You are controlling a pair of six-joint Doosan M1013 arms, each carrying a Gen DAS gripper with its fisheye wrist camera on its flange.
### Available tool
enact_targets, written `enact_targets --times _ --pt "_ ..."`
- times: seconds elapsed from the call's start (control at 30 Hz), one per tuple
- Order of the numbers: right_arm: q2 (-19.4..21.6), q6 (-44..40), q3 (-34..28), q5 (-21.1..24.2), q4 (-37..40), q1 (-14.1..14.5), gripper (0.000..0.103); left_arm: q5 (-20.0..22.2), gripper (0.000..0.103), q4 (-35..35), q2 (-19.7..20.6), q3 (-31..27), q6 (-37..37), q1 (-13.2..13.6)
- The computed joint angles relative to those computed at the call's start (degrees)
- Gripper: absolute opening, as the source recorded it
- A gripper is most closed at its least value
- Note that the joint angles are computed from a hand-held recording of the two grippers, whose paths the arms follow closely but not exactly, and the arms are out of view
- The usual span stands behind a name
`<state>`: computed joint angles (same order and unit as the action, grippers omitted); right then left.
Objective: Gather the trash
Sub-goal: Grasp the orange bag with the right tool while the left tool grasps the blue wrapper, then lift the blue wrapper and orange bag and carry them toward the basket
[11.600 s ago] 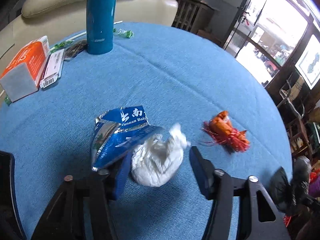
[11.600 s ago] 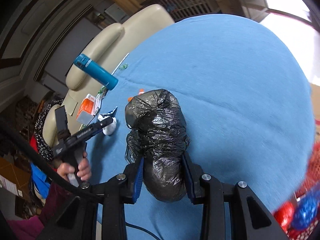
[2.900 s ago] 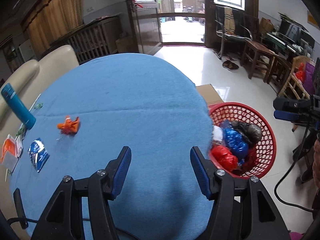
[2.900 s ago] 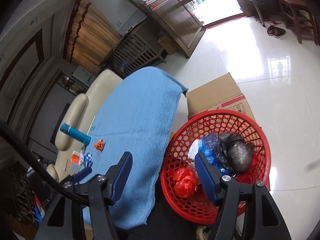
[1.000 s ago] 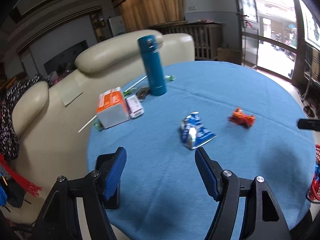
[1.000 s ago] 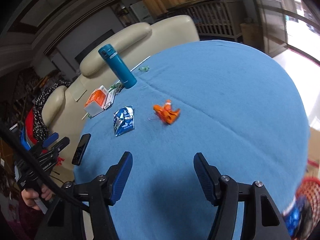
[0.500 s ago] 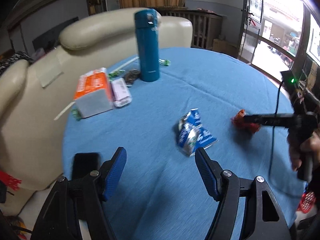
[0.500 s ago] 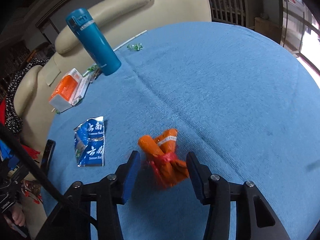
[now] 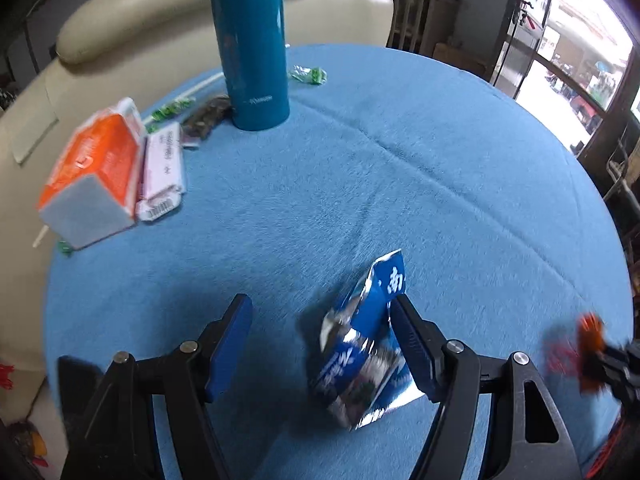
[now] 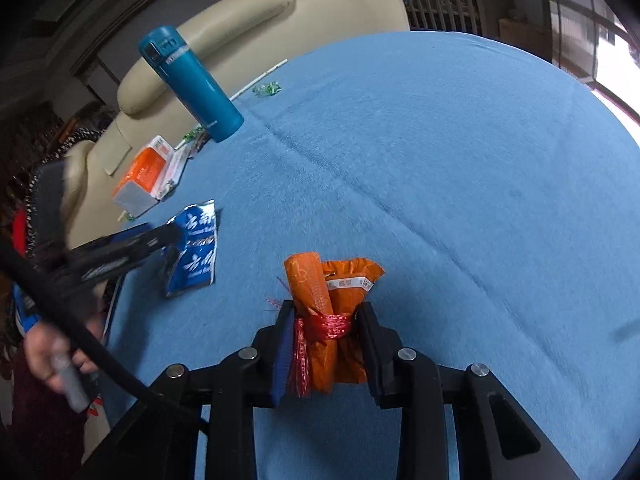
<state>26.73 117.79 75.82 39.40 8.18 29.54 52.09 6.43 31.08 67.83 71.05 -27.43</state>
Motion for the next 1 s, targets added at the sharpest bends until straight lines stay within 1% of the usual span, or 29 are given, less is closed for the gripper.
enact_targets --times 0.1,0.13,0.17,0.23,0.27,0.37,0.43,0.5,0.67,0.83,1.0 --pt "-3.3 1.8 4.5 -2.6 0.4 0.4 0.033 -2.1 0.072 -6.0 -0.1 0.6 3.3 0.7" --pt "-4.5 2.5 6.2 -3.8 0.9 0.5 0.033 -2.5 0.067 -7.5 0.0 0.7 4.3 0.8" --pt "-5.3 3.5 7.4 -4.6 0.7 0.6 0.033 -2.1 0.053 -7.9 0.3 0.4 4.6 0.7" --pt "-7.1 6.8 9.6 -6.1 -1.2 1.1 0.033 -0.7 0.039 -8.2 0.8 -0.2 5.0 0.5" --pt "-8.0 8.1 10.8 -7.0 -1.8 1.3 0.033 -1.3 0.037 -8.0 0.5 0.3 4.9 0.4" --pt "-10.3 12.5 14.0 -9.5 -3.4 2.0 0.033 -3.1 0.035 -7.7 -0.5 1.8 4.5 0.1" --pt "-11.2 16.2 15.0 -9.9 -6.7 2.6 0.033 -4.2 0.035 -7.2 -1.5 3.1 3.4 -0.1" --pt "-12.2 18.4 16.0 -10.5 -8.4 3.1 0.033 -5.6 0.034 -6.7 -2.7 4.5 2.5 -0.3" --pt "-14.8 25.9 18.3 -12.0 -15.5 4.4 0.033 -8.8 0.034 -2.6 -6.5 8.2 -1.0 -1.9" --pt "-17.5 34.4 20.3 -13.1 -24.3 6.0 0.033 -12.1 0.034 3.0 -11.5 11.7 -3.5 -4.7" --pt "-20.6 44.7 22.1 -13.0 -35.5 8.2 0.033 -15.0 0.034 8.4 -16.2 14.4 -6.0 -8.0"
